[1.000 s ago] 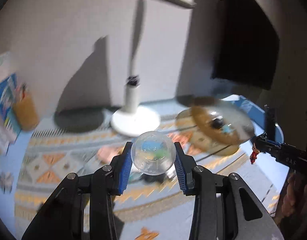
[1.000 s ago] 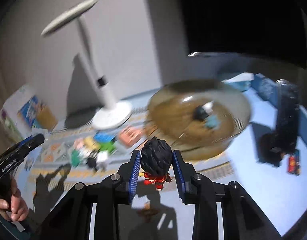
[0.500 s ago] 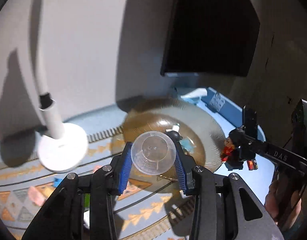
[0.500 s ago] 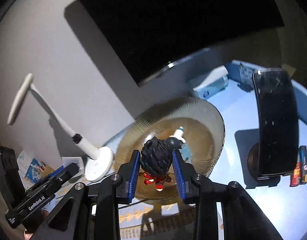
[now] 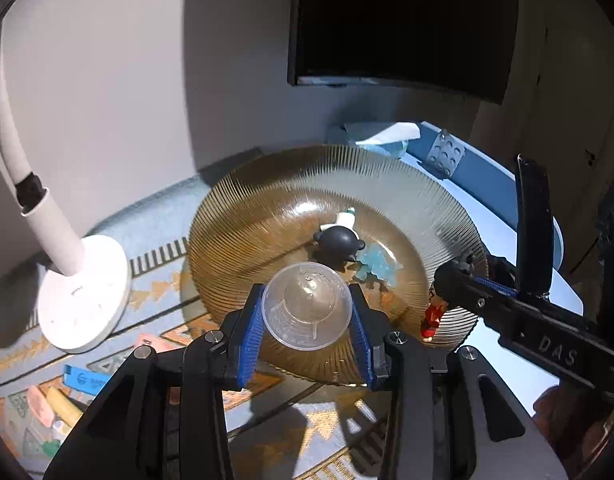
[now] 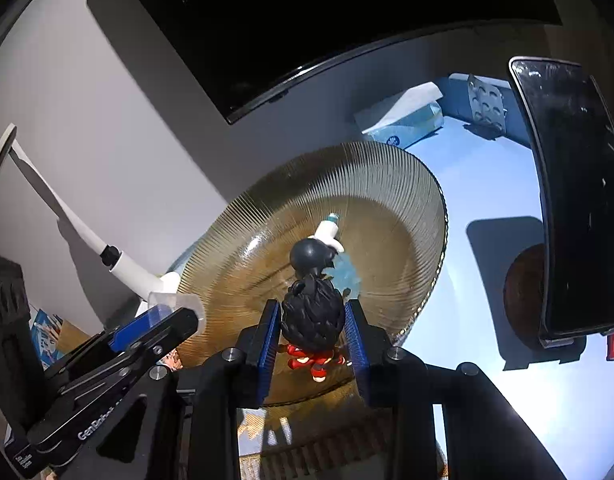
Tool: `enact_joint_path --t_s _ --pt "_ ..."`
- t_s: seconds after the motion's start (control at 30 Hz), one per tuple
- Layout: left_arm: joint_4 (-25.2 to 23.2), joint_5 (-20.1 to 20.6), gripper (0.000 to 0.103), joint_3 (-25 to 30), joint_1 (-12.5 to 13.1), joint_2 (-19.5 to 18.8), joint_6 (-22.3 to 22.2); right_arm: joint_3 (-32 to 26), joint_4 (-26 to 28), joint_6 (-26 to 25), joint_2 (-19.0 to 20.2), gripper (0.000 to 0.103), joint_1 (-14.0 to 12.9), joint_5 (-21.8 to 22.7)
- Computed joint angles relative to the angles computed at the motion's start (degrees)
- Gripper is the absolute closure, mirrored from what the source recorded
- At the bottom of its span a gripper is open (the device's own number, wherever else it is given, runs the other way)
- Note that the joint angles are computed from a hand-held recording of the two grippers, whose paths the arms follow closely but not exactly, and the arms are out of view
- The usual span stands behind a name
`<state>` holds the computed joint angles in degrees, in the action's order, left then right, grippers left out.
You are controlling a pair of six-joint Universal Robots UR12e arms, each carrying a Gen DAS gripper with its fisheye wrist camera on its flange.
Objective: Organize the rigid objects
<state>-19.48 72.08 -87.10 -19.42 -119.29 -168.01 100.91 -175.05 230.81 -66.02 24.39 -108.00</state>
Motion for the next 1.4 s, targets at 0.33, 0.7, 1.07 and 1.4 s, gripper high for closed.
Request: enact_joint_path --t_s 0.33,0.7,1.07,1.4 --pt "-0.5 -6.0 0.024 -1.3 2.7 1.7 -3.5 1.5 -0.8 1.4 -2.2 0.048 1.1 -2.9" --pt "12.3 -9.3 0.024 -14.3 11.4 11.9 -10.9 -2.4 0.2 -7.0 -2.7 0.041 6.9 -8.9" --pt "21.8 -1.4 0.024 -25.9 17.2 18.8 -13.1 -14.2 8.9 -17.4 4.6 0.041 13.0 -8.4" --pt "21.6 -2.1 0.024 -28.6 20.7 19.2 -15.7 -20.2 15.3 -20.3 8.8 0.041 15.3 -7.3"
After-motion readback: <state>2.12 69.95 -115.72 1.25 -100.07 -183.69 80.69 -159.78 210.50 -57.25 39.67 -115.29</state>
